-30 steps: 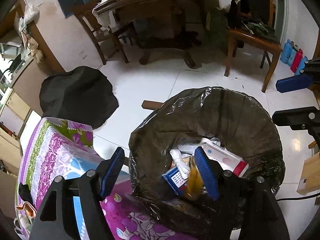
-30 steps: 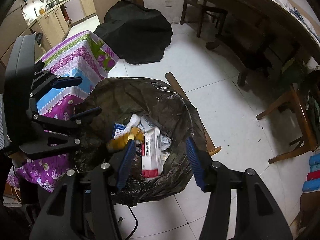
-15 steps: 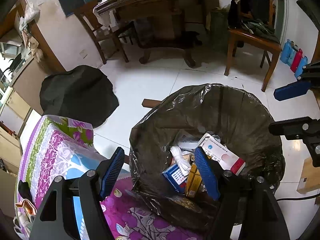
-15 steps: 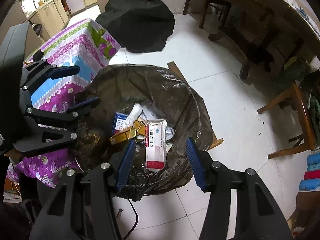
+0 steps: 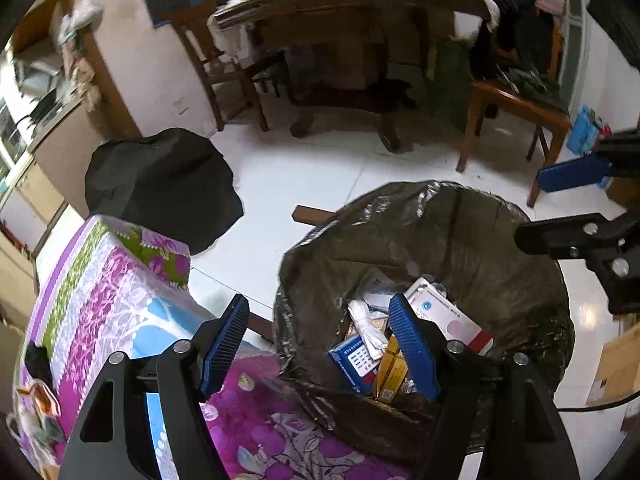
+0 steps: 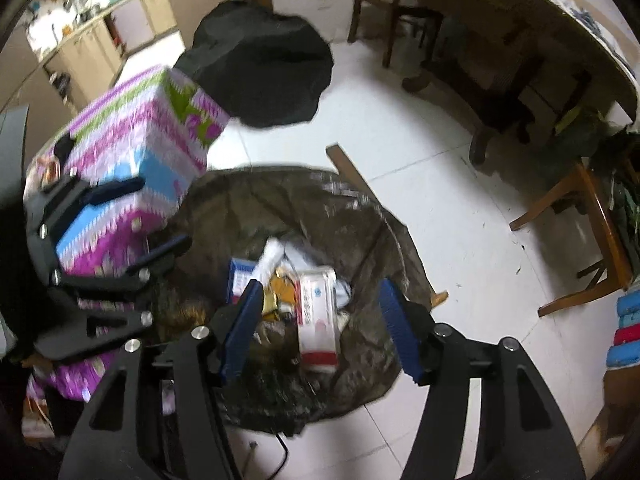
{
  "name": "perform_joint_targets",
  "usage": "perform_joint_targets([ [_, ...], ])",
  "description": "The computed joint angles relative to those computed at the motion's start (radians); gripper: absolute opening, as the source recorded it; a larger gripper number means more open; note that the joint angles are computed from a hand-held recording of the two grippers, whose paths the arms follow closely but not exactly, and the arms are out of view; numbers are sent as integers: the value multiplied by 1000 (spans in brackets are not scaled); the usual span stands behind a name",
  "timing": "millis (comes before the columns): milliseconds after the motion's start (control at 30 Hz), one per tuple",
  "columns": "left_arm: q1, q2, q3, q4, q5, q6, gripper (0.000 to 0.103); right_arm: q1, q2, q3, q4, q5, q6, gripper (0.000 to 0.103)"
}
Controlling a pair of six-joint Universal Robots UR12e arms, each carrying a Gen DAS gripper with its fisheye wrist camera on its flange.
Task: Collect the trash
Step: 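Move both open tools back over the table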
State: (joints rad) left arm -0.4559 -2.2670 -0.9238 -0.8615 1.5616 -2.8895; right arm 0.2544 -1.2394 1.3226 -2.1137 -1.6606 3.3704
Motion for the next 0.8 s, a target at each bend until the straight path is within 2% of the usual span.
perform_joint_targets([
  [133, 18, 34, -68, 94, 21, -60, 73, 27, 7, 22, -139, -60, -1, 58],
  [267, 40, 76, -151, 202, 78, -109, 73, 49, 26, 31, -278, -19, 1, 59],
  [367, 53, 111, -222, 288, 162, -112, 73, 63, 46, 18, -330, 4, -10, 61],
  [400, 59, 124, -247, 309, 196, -112, 73, 70, 57, 9, -350, 21, -21, 61],
  [500, 84, 164, -303, 326, 241, -157, 73, 85, 81, -10, -405, 62, -27, 62],
  [633, 128, 228, -385, 340, 269, -249, 73, 100, 117, -49, -437, 151, -27, 62],
  [800, 185, 313, -500, 362, 313, -296, 75, 133, 171, -127, -408, 223, -88, 62],
])
